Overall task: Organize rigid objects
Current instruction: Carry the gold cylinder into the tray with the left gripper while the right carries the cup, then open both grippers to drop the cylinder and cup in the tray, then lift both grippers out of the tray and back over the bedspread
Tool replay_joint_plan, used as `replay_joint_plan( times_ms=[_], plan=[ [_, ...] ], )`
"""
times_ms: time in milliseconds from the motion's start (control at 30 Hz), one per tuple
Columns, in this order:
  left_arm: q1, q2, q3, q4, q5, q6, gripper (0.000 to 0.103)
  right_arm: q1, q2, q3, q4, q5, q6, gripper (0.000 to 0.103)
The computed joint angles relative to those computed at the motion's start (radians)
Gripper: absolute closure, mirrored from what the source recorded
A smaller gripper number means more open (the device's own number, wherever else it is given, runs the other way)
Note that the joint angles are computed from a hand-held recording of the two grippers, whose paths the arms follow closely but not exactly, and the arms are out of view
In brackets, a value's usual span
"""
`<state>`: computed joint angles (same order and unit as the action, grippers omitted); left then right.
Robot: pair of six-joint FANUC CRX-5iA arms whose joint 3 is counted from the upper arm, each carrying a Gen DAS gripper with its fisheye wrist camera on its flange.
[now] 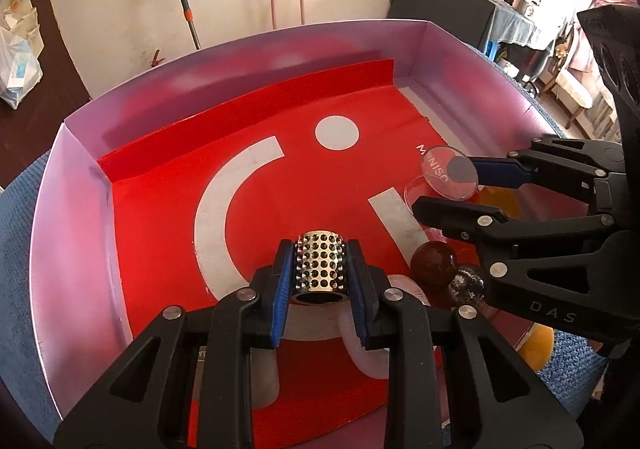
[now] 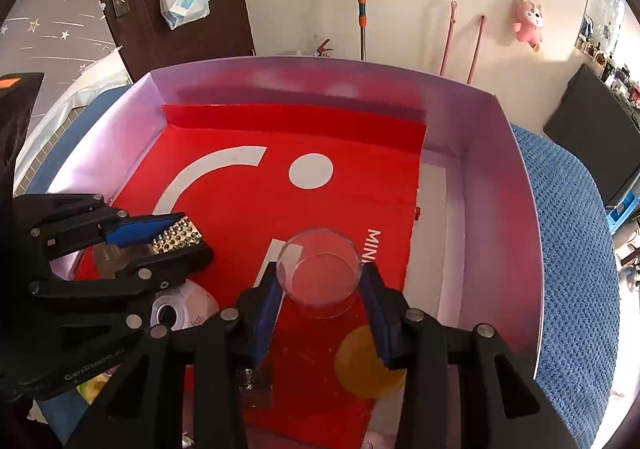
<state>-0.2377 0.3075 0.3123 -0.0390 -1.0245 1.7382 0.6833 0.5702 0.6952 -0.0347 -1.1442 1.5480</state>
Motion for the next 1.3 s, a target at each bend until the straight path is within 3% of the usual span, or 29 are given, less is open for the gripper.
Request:
replay_joint_plan(
  times_ms=[567,933,1133,1167,1233,1267,1300],
  plan=[
    [0.008,-0.032,-0.038,0.02,0.033,0.006,0.078,0.005,-0.013,-0.017,0.005,0.013,-0.011,0.051],
    [-0.001,-0.119,-0.116,0.016,0.095,0.037,0.078,0.009,-0.12,-0.132,0.017,0.103,-0.026,0.035],
    [-0.025,-0.166,-0.148,-0.023,0.121,0.076,0.077,0.016,-0.2,-0.226,0.034,0.168,-0.042,0.034],
    [-0.03,-0.172,-0.15,-0.03,0.121,0.087,0.074,0.017,-0.212,-0.241,0.037,0.178,-0.046,0.034],
    [-0.034,-0.182,-0.16,-0.036,0.132,0.098,0.059,0.02,-0.237,-0.273,0.044,0.198,-0.058,0.034],
    [-0.037,-0.192,-0.171,-0.041,0.146,0.108,0.036,0.021,-0.251,-0.288,0.043,0.207,-0.061,0.034],
    [-0.04,-0.21,-0.193,-0.048,0.177,0.122,0.027,0.022,-0.26,-0.3,0.043,0.213,-0.063,0.033]
  ],
)
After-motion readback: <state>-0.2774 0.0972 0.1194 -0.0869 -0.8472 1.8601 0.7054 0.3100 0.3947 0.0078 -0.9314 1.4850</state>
